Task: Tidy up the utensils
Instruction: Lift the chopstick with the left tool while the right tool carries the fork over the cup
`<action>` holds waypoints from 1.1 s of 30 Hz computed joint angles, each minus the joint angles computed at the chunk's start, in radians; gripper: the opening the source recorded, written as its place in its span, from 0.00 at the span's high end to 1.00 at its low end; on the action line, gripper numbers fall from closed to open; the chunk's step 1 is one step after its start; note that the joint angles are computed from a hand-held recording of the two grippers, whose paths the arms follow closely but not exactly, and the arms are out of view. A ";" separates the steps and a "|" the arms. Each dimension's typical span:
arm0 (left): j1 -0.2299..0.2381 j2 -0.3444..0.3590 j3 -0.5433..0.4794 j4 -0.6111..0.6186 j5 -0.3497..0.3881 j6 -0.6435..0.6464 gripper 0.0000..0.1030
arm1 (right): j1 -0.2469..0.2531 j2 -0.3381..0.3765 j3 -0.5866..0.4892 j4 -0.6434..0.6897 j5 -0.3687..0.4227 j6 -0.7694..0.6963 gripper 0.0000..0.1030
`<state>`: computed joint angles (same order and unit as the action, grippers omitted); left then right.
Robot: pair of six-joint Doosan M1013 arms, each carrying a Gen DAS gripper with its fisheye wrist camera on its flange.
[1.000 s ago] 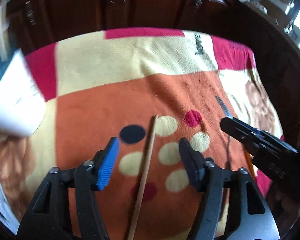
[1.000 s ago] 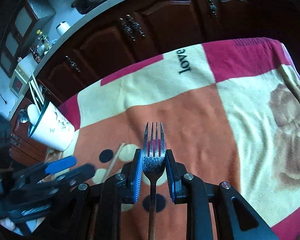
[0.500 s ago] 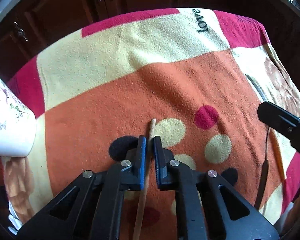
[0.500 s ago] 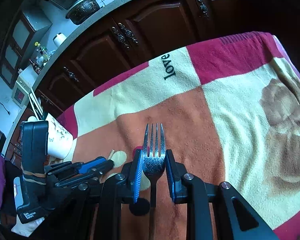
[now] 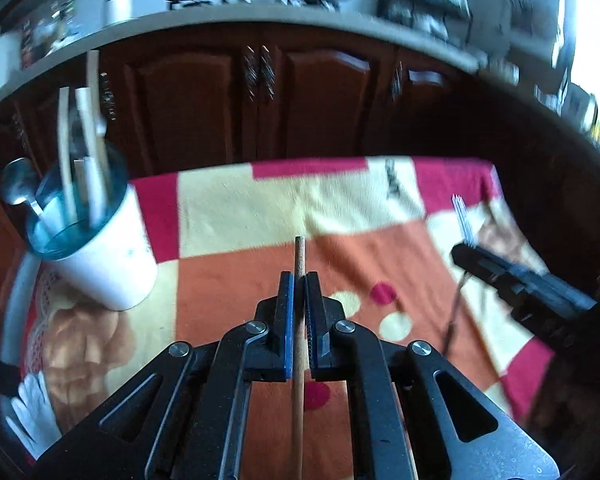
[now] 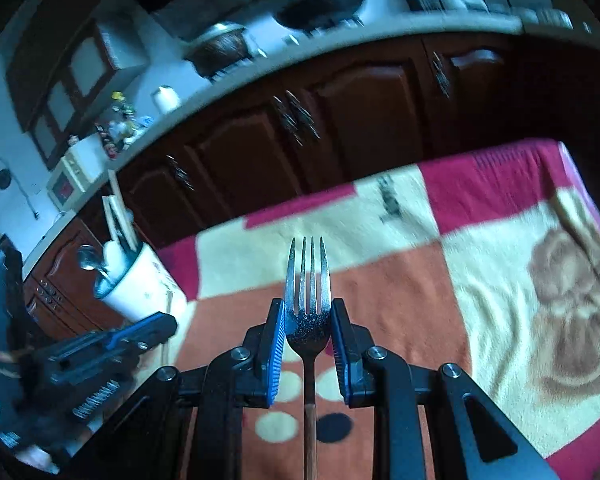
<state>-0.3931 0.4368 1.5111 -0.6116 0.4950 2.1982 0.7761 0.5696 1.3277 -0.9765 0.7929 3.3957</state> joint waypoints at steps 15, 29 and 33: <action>0.077 -0.074 0.043 -0.211 -0.035 0.142 0.96 | 0.042 0.050 -0.134 -0.059 0.106 -0.122 0.80; 0.138 -0.098 0.018 -0.352 -0.070 0.223 0.96 | 0.035 0.091 -0.259 -0.097 0.068 -0.191 0.80; 0.159 -0.091 -0.016 -0.388 -0.088 0.244 0.96 | 0.026 0.121 -0.324 -0.088 0.019 -0.212 0.80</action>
<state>-0.2345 0.3457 1.4955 -0.9997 0.4072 2.4425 0.8016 0.6903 1.0039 -1.0648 0.8124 3.1836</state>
